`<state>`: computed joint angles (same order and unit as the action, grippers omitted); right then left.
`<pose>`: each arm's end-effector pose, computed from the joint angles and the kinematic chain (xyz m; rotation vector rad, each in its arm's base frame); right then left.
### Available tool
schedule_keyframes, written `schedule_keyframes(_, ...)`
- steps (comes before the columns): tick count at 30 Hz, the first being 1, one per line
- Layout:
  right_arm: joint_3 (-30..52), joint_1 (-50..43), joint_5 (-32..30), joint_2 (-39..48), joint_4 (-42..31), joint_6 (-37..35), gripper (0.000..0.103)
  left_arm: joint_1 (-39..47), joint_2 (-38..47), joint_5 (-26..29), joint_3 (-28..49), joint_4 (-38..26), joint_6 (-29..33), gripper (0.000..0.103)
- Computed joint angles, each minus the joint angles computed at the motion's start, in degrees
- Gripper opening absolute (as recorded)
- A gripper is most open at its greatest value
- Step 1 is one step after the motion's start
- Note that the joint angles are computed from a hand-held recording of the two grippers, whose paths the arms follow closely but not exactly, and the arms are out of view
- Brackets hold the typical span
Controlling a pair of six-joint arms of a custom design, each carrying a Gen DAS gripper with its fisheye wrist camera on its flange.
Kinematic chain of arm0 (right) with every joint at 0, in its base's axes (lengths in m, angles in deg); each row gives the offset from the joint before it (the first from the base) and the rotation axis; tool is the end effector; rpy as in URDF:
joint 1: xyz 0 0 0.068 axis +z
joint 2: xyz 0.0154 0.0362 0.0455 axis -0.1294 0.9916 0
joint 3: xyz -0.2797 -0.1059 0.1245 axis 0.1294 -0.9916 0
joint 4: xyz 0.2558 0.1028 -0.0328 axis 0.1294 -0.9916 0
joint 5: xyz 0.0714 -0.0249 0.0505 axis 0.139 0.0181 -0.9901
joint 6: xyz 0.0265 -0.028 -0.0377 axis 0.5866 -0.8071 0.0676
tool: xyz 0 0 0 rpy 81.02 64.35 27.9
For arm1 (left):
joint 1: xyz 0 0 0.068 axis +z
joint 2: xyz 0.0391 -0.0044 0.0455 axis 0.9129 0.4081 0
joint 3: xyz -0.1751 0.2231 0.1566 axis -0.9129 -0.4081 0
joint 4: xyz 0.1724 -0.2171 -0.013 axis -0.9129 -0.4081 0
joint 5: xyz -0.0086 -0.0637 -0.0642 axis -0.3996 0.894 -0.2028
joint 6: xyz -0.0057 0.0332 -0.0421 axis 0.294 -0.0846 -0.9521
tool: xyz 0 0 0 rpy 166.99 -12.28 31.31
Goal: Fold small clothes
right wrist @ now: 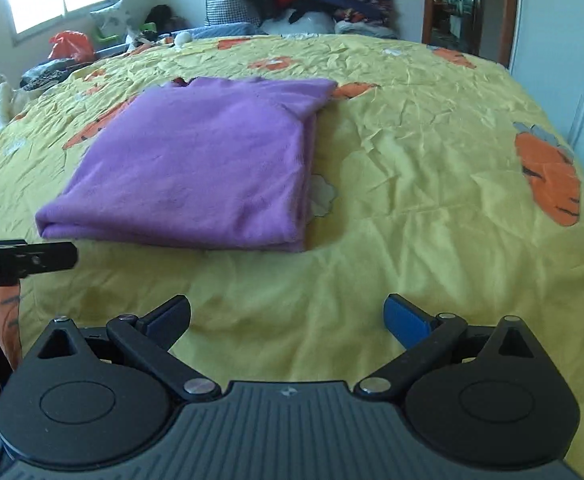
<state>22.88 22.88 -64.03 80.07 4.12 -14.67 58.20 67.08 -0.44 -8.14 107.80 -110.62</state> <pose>0.2468 0.1463 0.1021 -0.5735 2.3121 0.3445 0.1882 -0.0168 0.0872 -0.4671 2.2918 0.0065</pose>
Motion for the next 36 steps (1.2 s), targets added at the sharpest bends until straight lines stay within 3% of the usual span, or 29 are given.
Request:
schedule_keyframes(5,2.34,4.44,3.76,3.14,1.34,-1.11,0.103,-2.86,-0.49,-4.32,3.76,-7.58,-3.01,0.103)
schedule_keyframes(9,2.16,5.2,3.81,3.69,2.74,-1.18,0.103,-6.1,-0.22,-8.74,10.04,-20.32,-2.53,0.103)
schedule_keyframes(14,2.02,5.33,3.01,4.92,5.27,-1.51,0.103,-7.01,0.41,-9.39,9.76,-19.15,-3.34,0.103)
schedule_keyframes(27,-1.07,5.72,4.03,6.62,12.78,-0.36,0.103,-8.45,0.2,-11.47,12.52,-24.73,-7.57,0.103)
schedule_keyframes(36,0.93,5.97,4.8,5.91,8.79,0.37,0.103,-9.05,0.37,-12.17,11.67,-23.22,-8.14,0.103)
